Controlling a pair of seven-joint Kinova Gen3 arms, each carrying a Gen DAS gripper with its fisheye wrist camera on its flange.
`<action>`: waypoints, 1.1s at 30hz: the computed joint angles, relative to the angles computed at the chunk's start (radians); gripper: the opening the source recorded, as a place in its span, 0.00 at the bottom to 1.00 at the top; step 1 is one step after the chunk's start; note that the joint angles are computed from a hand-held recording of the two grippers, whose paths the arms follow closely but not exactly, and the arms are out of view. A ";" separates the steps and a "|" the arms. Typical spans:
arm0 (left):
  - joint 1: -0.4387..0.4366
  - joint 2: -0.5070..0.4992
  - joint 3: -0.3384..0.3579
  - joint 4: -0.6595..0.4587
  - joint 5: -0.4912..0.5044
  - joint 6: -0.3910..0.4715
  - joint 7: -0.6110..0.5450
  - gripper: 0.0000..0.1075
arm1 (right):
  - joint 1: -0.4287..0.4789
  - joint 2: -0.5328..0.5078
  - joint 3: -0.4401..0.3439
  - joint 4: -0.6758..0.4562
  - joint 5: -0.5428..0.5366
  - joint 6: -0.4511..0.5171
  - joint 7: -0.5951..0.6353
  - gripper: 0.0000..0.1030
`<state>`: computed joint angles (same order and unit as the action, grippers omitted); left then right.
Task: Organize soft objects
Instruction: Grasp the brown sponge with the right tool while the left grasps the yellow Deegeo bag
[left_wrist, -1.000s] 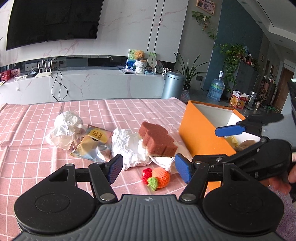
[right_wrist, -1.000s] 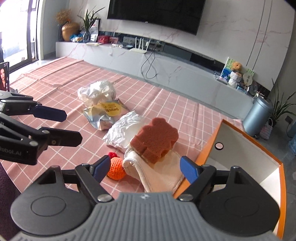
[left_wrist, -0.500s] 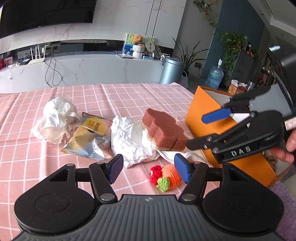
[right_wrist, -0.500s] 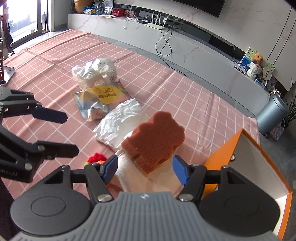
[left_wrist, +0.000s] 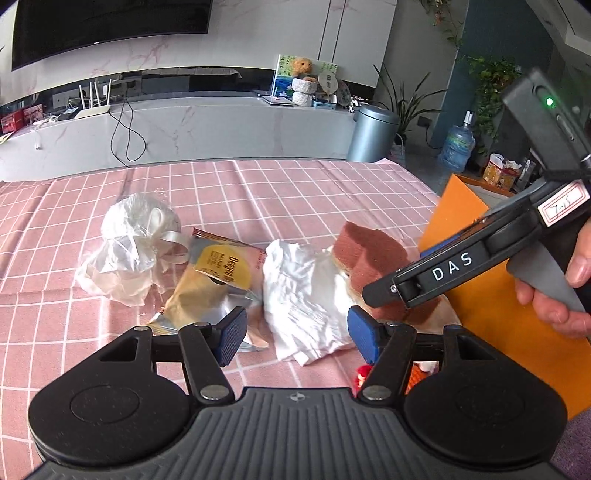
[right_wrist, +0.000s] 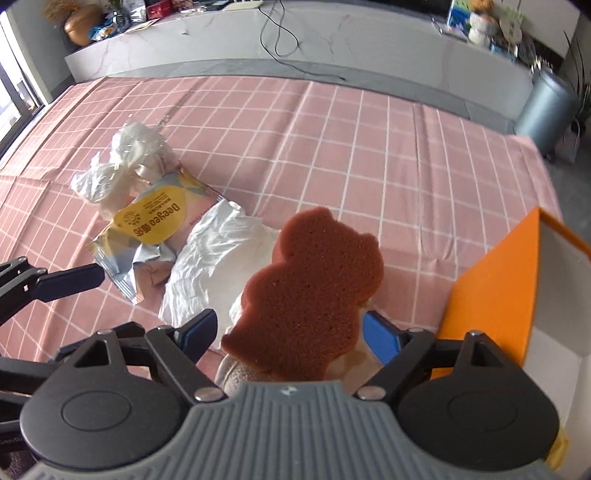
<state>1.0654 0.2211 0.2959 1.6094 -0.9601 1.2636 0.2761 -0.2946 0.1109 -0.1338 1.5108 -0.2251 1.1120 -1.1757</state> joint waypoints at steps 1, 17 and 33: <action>-0.001 -0.002 -0.002 0.004 -0.001 -0.001 0.004 0.69 | 0.000 0.008 0.001 -0.003 -0.003 0.005 -0.010 0.81; -0.036 0.023 -0.031 -0.047 -0.032 0.150 -0.034 0.58 | -0.007 -0.087 -0.008 0.065 -0.039 -0.095 0.120 0.62; -0.136 0.038 -0.048 -0.052 0.146 0.016 -0.416 0.63 | -0.018 -0.043 -0.006 0.073 -0.026 -0.092 0.100 0.62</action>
<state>0.9289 0.2591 0.2475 1.5576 -0.8141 1.2793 -0.1398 -0.3130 0.0680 -0.1401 1.5837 -0.2509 1.0204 -1.0757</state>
